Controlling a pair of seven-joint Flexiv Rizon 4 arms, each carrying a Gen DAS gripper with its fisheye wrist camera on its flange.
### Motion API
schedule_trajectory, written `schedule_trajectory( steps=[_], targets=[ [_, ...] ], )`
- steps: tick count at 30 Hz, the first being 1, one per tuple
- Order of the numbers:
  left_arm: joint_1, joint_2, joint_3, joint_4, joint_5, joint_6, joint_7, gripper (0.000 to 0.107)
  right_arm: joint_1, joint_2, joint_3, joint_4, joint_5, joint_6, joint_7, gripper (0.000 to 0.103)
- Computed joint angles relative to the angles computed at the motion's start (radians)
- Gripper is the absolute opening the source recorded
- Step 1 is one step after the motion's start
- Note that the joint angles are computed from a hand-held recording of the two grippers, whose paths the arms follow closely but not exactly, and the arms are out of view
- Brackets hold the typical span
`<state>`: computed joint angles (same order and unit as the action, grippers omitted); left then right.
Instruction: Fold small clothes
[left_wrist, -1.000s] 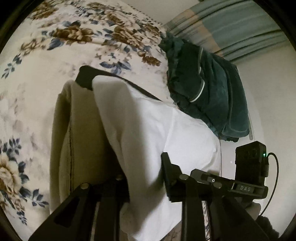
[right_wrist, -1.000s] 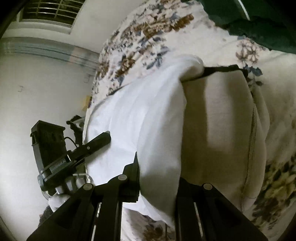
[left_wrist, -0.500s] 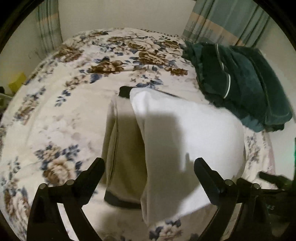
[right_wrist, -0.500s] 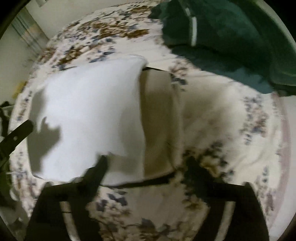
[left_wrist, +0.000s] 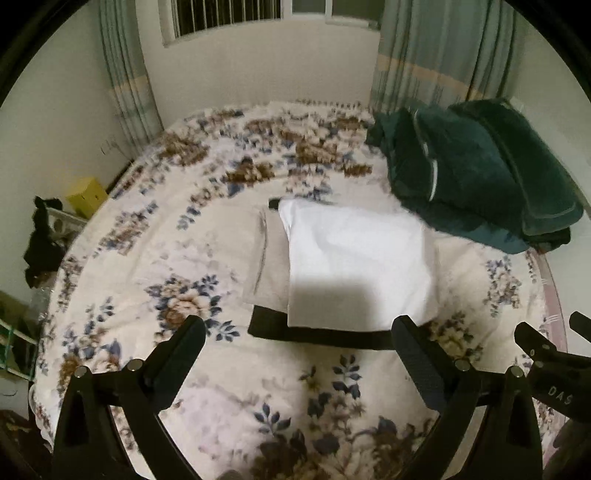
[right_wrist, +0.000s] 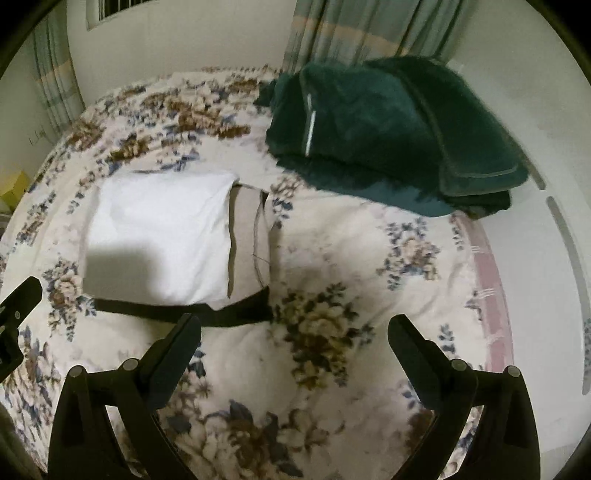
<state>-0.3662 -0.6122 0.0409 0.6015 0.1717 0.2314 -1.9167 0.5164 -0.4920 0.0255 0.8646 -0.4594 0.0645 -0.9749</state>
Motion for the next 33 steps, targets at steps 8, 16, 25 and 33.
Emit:
schedule_trajectory(
  steps=[8,16,25,33],
  targets=[
    [-0.087,0.186,0.008,0.067,0.102,-0.037,-0.038,0.103,0.069,0.224,0.052,0.083,-0.115,-0.056,0.053,0.102],
    [-0.141,0.322,-0.037,0.096,0.203,-0.070,-0.097,0.103,0.137,0.365,0.140,0.072,-0.225,-0.153,0.077,0.102],
    [-0.193,0.343,-0.078,-0.026,0.262,-0.230,-0.097,0.103,0.255,0.385,0.196,-0.096,-0.328,-0.318,0.074,0.102],
    [-0.251,0.341,-0.071,-0.124,0.301,-0.345,-0.121,0.103,0.431,0.343,0.154,-0.276,-0.451,-0.442,0.012,0.102]
  ],
)
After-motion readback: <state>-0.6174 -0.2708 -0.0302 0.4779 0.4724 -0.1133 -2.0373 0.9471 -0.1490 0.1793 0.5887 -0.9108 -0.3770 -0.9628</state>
